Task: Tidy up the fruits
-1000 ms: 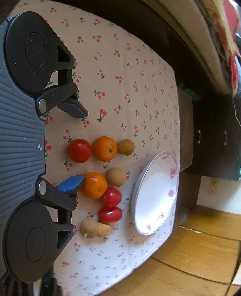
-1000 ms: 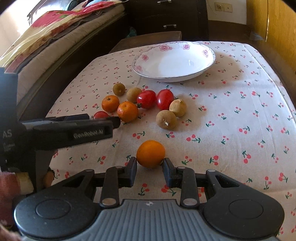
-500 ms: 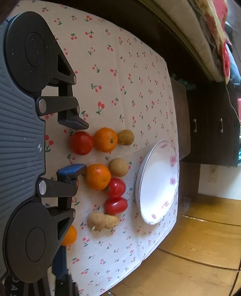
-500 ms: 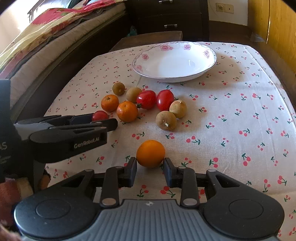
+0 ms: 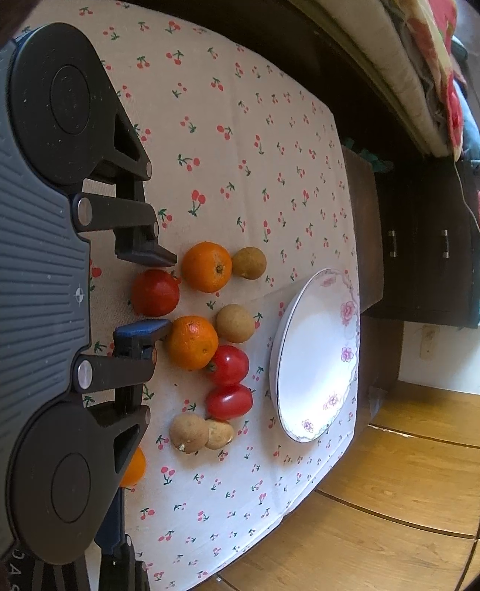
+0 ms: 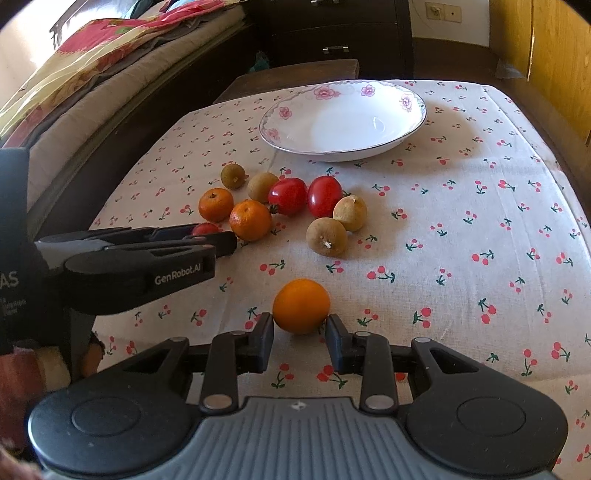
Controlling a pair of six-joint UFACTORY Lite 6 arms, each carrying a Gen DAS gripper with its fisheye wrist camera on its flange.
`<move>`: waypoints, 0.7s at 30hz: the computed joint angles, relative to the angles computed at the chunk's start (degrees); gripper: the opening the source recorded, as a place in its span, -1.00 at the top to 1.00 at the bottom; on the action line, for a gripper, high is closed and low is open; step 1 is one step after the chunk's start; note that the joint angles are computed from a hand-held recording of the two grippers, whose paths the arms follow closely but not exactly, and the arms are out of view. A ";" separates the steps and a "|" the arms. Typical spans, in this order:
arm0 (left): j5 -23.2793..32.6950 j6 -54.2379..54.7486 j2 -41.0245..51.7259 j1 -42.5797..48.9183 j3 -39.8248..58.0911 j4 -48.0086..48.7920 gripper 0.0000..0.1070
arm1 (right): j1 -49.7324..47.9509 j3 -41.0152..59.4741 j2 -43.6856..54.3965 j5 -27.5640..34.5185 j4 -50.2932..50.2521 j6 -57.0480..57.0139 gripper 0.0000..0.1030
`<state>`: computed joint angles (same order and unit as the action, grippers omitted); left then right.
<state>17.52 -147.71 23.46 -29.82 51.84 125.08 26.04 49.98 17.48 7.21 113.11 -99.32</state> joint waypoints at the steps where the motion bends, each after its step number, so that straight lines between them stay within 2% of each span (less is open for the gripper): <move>1: -0.11 -0.29 -0.19 0.06 -0.21 0.23 0.29 | -0.04 -0.08 -0.05 0.05 -0.06 -0.02 0.38; 4: -0.04 1.74 -0.80 -0.56 -0.80 -1.84 0.32 | -0.11 0.36 0.11 -0.17 -3.10 3.24 0.38; 7: 0.27 4.17 -0.84 -1.38 -0.76 -4.28 0.35 | 0.47 -0.01 -0.02 -0.84 1.58 -1.69 0.38; 12: -0.26 10.57 -2.90 -2.81 -1.95 -11.80 0.37 | 0.25 -1.56 -1.97 -1.29 1.15 -0.99 0.39; 16: -0.58 14.51 -5.50 -3.86 -4.33 -17.76 0.37 | 0.35 -3.47 -3.56 -1.20 7.54 -7.91 0.40; 21: -0.87 12.91 -9.67 -5.22 -8.50 -18.66 0.37 | 0.95 -5.09 -4.89 -2.07 14.24 -15.07 0.41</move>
